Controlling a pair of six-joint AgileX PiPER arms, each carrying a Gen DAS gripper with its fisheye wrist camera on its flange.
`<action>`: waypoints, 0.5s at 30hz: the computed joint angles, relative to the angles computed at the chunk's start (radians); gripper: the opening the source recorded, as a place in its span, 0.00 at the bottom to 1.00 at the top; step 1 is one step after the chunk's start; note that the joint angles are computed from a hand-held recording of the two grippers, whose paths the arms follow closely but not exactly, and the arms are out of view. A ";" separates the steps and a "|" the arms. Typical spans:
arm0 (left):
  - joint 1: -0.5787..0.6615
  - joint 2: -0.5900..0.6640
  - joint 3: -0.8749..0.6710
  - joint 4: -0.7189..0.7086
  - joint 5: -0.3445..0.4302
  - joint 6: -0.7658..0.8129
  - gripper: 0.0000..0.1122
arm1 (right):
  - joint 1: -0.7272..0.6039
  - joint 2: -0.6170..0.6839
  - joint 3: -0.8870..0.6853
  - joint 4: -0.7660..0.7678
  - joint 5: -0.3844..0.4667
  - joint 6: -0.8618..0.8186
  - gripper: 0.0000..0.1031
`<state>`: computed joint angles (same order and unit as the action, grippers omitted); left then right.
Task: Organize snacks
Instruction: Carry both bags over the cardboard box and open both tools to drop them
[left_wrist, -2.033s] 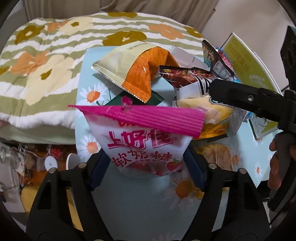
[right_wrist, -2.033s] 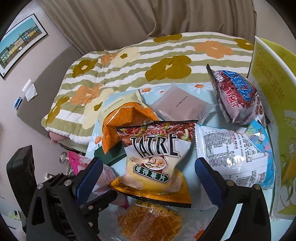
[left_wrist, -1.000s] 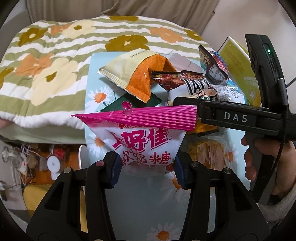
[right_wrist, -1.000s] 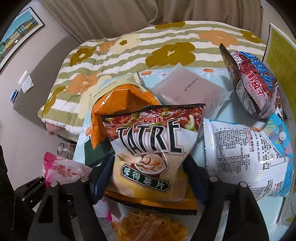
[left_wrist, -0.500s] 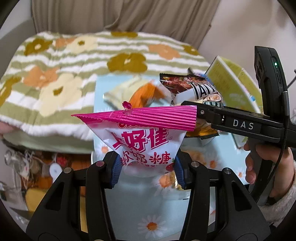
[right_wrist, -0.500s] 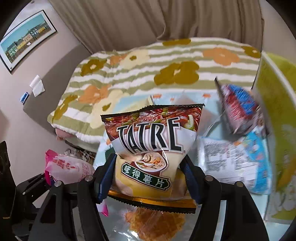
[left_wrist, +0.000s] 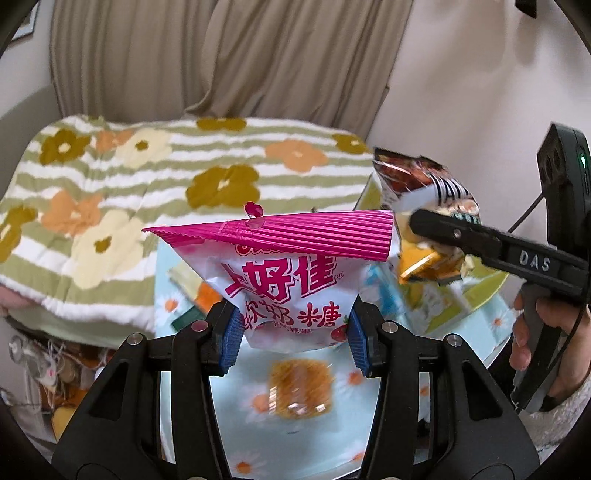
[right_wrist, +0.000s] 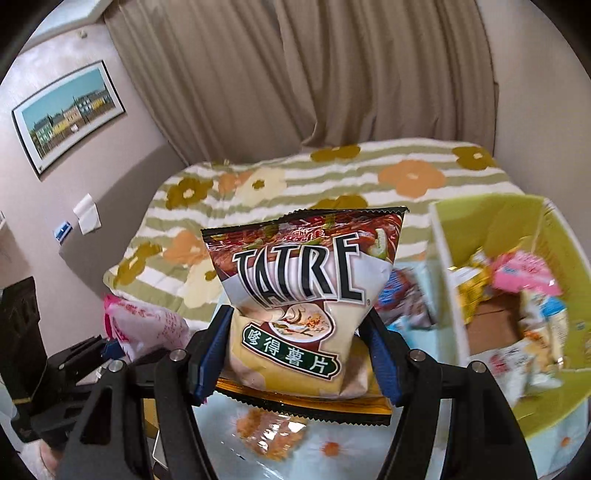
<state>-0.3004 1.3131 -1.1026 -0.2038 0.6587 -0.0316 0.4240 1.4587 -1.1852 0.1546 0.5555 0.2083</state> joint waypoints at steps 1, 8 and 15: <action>-0.043 0.009 -0.026 0.052 -0.001 -0.070 0.39 | -0.029 -0.019 0.009 0.039 0.008 -0.053 0.62; -0.323 0.161 -0.244 0.327 0.020 -0.493 0.39 | -0.397 -0.132 0.056 0.399 0.171 -0.566 0.62; -0.510 0.437 -0.577 0.470 0.104 -0.717 0.39 | -0.774 -0.075 -0.002 0.585 0.401 -0.934 0.62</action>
